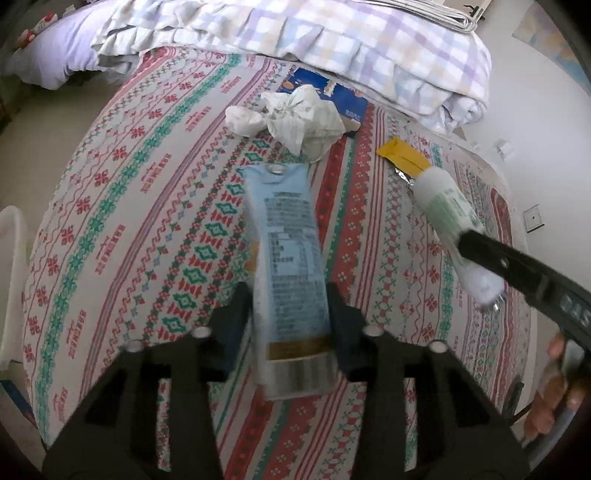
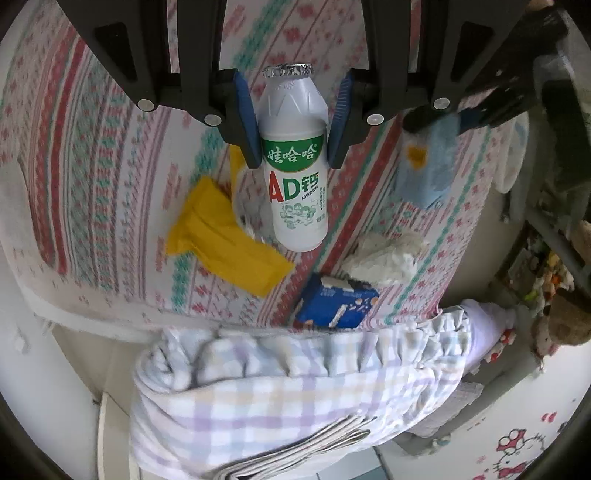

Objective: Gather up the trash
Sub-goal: 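Grasp the white AD bottle with the right tool while the left tool holds the carton, then carry the carton and AD bottle to the white bin and open both tools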

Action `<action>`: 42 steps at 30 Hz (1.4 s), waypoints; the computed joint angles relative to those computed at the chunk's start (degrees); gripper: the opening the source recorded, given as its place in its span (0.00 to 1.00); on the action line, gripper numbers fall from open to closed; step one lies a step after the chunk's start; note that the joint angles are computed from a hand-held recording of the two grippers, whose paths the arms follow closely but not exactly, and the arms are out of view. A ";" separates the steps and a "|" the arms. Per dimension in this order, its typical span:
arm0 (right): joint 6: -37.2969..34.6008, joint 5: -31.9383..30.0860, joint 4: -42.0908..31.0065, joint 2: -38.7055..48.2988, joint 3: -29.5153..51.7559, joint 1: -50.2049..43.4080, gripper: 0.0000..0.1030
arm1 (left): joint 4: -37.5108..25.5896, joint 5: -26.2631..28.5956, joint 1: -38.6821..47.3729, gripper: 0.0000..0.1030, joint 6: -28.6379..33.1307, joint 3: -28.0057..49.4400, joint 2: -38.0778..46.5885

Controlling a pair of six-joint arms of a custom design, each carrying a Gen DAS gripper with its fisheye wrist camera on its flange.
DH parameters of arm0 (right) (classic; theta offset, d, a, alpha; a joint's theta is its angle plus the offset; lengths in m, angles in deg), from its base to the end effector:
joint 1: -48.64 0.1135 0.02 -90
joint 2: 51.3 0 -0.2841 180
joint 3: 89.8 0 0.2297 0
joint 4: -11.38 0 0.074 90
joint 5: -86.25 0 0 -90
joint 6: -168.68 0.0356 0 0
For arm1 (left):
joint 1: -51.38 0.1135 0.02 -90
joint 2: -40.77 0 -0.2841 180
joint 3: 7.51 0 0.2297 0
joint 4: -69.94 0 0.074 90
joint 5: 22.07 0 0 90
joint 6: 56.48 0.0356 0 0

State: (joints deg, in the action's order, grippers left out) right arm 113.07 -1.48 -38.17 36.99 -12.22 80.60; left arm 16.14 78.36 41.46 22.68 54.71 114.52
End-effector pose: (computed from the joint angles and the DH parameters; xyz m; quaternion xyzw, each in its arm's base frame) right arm 0.2481 0.1531 0.2596 0.0256 0.9660 0.1244 0.2252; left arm 0.2068 -0.0427 0.2413 0.0116 0.9730 -0.1257 0.1933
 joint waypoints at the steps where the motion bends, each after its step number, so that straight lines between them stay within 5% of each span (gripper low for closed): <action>1: 0.67 -0.24 -0.43 -0.40 0.09 0.37 0.36 | -0.28 0.18 0.26 0.36 0.12 -0.04 -0.55; 16: 7.52 4.20 -5.64 -6.26 2.03 11.29 0.36 | -8.69 4.60 9.78 0.36 7.71 0.64 -10.51; 29: 9.89 5.21 -3.46 4.46 12.53 20.28 0.36 | -15.96 12.92 37.04 0.36 27.92 5.01 -8.97; 42: 8.61 5.08 -3.54 15.69 24.42 24.89 0.36 | -17.71 15.20 56.63 0.36 43.73 11.79 0.38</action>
State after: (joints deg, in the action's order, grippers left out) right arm 121.68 3.60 -41.71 52.68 12.20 105.49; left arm -1.57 93.57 98.09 66.41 66.50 114.89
